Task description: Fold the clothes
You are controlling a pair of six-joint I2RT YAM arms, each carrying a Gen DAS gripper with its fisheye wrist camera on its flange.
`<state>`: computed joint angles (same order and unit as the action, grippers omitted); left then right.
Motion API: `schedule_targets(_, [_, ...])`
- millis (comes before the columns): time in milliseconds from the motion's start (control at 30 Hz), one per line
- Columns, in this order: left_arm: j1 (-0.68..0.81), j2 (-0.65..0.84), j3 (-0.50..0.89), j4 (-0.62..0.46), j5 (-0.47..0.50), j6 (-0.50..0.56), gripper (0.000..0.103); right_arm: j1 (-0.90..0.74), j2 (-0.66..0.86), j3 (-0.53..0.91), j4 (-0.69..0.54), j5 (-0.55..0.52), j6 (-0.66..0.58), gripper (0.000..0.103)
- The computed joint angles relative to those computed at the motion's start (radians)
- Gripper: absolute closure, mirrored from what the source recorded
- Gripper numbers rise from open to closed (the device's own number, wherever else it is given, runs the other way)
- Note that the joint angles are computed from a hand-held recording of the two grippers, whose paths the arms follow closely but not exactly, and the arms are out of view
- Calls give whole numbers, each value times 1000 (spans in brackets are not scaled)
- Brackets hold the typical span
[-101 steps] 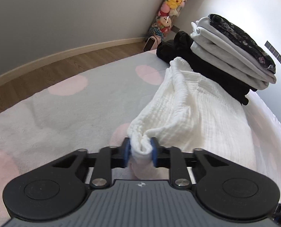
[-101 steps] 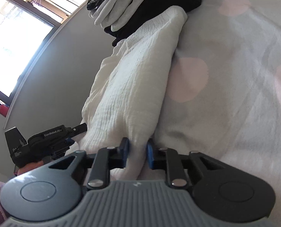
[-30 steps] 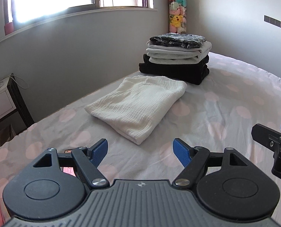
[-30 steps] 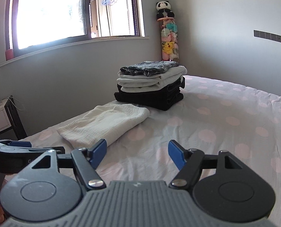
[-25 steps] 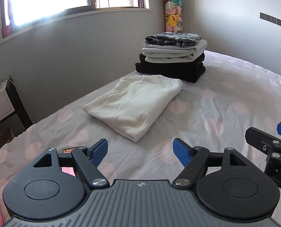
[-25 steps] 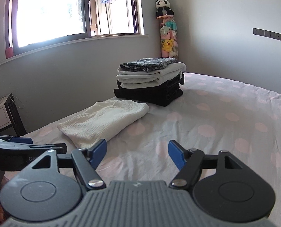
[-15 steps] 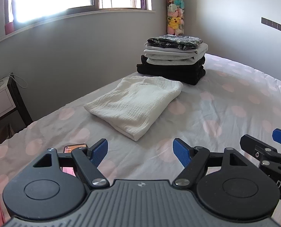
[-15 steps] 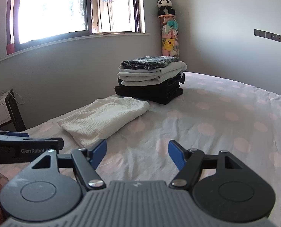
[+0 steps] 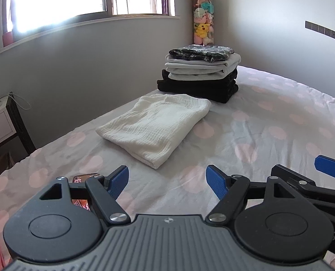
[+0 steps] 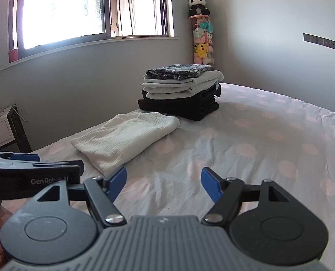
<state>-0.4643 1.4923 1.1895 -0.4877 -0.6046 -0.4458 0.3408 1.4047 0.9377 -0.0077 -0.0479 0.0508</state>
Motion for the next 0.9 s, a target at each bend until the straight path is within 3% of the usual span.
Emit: schedule_targets(900, [-1,15,1,3,-6,11,16,21,1,8,-26,48,4,27])
